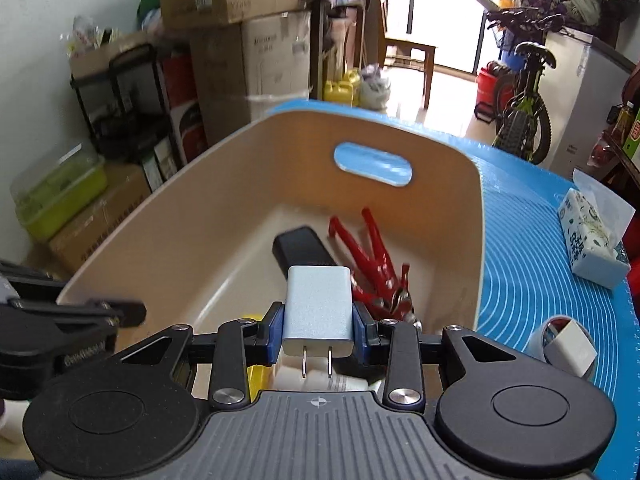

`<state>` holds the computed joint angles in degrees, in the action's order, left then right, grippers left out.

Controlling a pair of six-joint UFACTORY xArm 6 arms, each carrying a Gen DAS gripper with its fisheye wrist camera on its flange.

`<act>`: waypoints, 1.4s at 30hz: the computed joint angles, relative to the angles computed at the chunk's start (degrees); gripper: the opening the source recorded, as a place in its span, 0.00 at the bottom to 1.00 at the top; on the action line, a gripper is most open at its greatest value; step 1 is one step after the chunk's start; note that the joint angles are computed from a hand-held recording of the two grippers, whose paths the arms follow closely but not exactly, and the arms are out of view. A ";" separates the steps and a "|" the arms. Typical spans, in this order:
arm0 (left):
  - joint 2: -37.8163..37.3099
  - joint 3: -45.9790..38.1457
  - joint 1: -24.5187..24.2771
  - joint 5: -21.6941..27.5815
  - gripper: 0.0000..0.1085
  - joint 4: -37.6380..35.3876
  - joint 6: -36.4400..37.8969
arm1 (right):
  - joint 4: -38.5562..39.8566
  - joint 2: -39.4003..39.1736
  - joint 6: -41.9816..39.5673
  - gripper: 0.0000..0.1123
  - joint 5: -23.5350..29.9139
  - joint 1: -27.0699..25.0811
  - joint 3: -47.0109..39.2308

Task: Organize rigid objects
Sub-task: 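Carry the white charger into the basket and release it with the right gripper, then move the right gripper to the tape roll and grasp its rim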

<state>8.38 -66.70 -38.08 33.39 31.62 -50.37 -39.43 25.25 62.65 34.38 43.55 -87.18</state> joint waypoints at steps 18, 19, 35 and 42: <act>0.75 -0.91 -0.52 0.47 0.06 0.67 -0.83 | -5.73 -5.96 7.05 0.49 -7.51 -2.14 6.91; 0.72 -0.86 -0.51 0.44 0.06 0.69 -0.81 | -8.82 -7.24 9.94 0.49 -8.16 -2.48 8.08; 0.69 -0.83 -0.48 0.49 0.06 0.81 -0.82 | -28.68 -20.91 34.64 0.51 -7.12 -11.64 25.41; 0.58 -0.73 -0.37 0.60 0.07 0.81 -0.66 | -27.20 -18.19 34.88 0.50 -8.18 -14.45 28.26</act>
<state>8.96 -67.44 -38.45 33.99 32.44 -51.03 -66.63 7.05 97.53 26.20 29.10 -58.92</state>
